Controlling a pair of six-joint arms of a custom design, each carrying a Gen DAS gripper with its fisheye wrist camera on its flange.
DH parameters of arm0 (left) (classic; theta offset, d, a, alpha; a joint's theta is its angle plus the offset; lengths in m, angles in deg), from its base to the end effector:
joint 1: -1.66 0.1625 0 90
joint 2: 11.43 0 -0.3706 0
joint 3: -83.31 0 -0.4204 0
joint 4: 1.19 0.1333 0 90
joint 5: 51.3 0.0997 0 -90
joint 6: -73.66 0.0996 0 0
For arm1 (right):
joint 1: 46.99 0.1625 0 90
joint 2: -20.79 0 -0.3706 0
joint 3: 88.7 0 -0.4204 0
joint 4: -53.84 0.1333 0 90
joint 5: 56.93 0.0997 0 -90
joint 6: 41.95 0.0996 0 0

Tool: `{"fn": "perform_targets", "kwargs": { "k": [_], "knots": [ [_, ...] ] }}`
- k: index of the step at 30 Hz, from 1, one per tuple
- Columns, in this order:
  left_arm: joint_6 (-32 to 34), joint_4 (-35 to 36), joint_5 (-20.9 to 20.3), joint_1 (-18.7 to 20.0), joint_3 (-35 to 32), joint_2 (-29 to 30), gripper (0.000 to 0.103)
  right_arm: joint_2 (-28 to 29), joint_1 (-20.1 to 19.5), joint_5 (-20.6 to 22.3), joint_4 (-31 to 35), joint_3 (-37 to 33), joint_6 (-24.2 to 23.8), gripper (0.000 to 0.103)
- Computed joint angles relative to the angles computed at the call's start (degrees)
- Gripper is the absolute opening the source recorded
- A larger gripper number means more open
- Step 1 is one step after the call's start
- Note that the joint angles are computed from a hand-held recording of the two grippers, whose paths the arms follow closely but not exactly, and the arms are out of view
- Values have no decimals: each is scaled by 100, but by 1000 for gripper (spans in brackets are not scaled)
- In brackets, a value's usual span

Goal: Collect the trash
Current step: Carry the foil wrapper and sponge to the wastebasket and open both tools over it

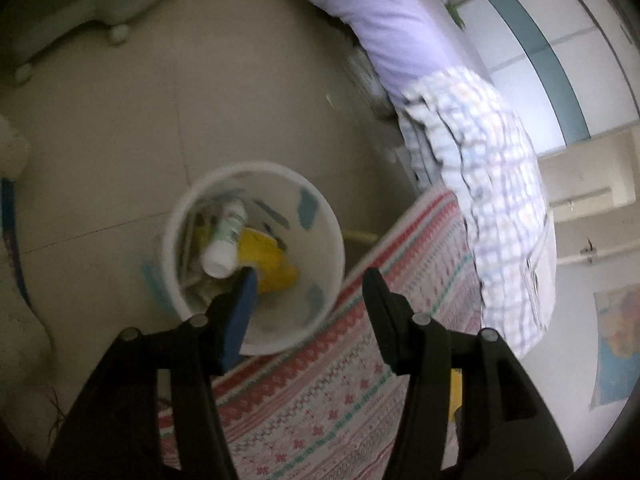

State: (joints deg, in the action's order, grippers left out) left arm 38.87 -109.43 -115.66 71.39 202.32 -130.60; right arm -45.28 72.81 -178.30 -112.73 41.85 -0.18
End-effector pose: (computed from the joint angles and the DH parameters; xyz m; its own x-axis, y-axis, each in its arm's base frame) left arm 0.0398 -0.4014 0.4335 -0.9210 -0.3566 -0.1571 -0.2396 0.8361 -0.4935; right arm 0.2927 -0.3472 0.0596 -0.9167 0.3193 0.2401 0.1672 0.8525 -0.4953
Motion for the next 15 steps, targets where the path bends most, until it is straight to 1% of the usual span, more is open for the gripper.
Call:
{"fn": "perform_targets", "kwargs": {
  "k": [3, 5, 7, 8, 11, 12, 14, 15],
  "knots": [
    [-205, 33, 294, -18, 19, -108, 55, 630, 15, 134, -290, -394, -126, 14],
    [-321, 44, 447, -48, 43, -177, 55, 1165, -1, 264, -543, -750, -234, 14],
    [-417, 37, 554, -33, 36, -231, 55, 1598, -5, 376, -579, -1107, -338, 14],
    [-489, 22, 588, -18, 39, -255, 55, 1844, -12, 429, -541, -1339, -415, 14],
    [-784, 7, 739, -14, 79, -381, 55, 2342, -78, 583, -334, -1881, -591, 14],
    [-836, -15, 781, -9, 92, -387, 55, 2516, -91, 606, -228, -2087, -676, 17],
    [-929, -45, 838, 14, 93, -396, 55, 2820, -141, 739, 8, -2450, -848, 18],
    [-958, -67, 850, 30, 93, -391, 55, 2918, -150, 772, 178, -2579, -881, 21]
  ]
}}
